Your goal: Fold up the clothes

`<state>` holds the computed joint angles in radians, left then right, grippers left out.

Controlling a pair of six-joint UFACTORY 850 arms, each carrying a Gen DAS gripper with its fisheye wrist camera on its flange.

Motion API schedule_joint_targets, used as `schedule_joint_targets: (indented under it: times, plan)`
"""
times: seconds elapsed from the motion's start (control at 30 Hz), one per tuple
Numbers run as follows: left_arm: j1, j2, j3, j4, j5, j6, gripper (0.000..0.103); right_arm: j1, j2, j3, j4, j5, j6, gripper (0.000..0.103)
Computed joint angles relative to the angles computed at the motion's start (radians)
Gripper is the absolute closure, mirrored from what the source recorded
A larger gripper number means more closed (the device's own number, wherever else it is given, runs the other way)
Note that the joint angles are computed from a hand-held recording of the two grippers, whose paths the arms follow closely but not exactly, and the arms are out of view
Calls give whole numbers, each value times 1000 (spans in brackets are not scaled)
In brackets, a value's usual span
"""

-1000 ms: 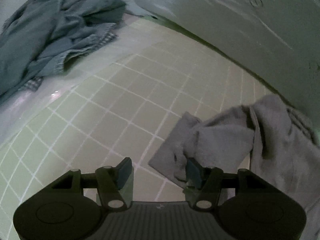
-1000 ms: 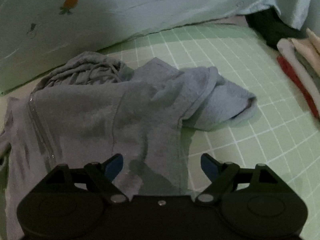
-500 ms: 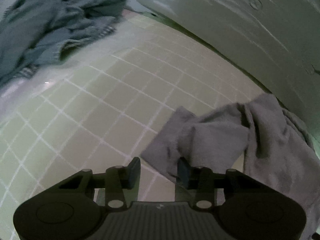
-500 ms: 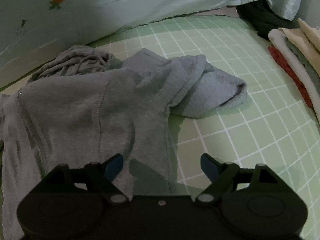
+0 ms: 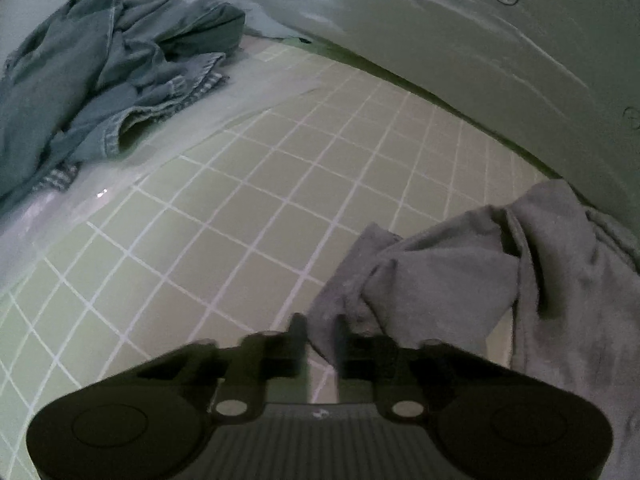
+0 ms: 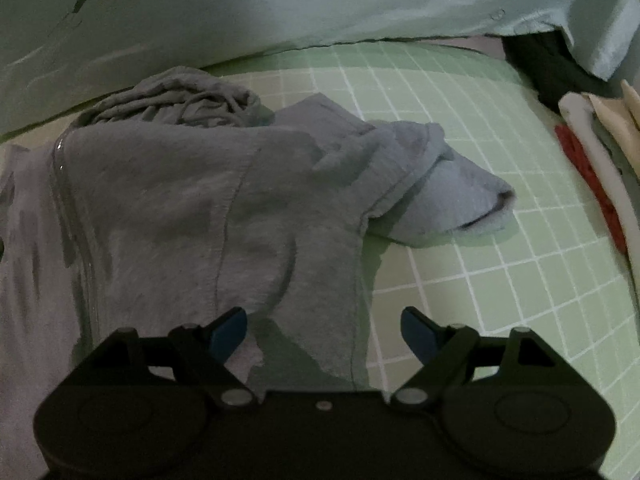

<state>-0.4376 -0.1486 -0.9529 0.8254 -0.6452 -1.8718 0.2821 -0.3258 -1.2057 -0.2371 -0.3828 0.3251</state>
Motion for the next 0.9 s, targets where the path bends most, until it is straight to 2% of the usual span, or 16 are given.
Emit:
schedule_joint_targets:
  times: [0.03, 0.17, 0.27, 0.43, 0.63, 0.77, 0.87, 0.9]
  plan:
    - [0, 0, 1, 3, 4, -1, 97, 1, 0, 0, -7, -2, 3, 19]
    - [3, 19, 26, 29, 25, -76, 97, 5, 2, 2, -23, -5, 21, 20]
    - [-11, 34, 34, 33, -40, -93, 97, 6, 4, 4, -50, -5, 48, 20]
    - [4, 133, 112, 42, -194, -183, 97, 4, 4, 4, -69, -9, 77, 20]
    - [55, 296, 231, 14, -427, -267, 97, 11, 4, 3, -78, -9, 67, 21]
    - [52, 373, 279, 38, -566, -330, 97, 21, 9, 7, -122, -8, 95, 21]
    - [45, 388, 294, 24, -628, -335, 97, 26, 12, 9, -148, -13, 113, 21]
    - [48, 396, 304, 11, -620, -341, 97, 28, 13, 9, -155, -14, 117, 21]
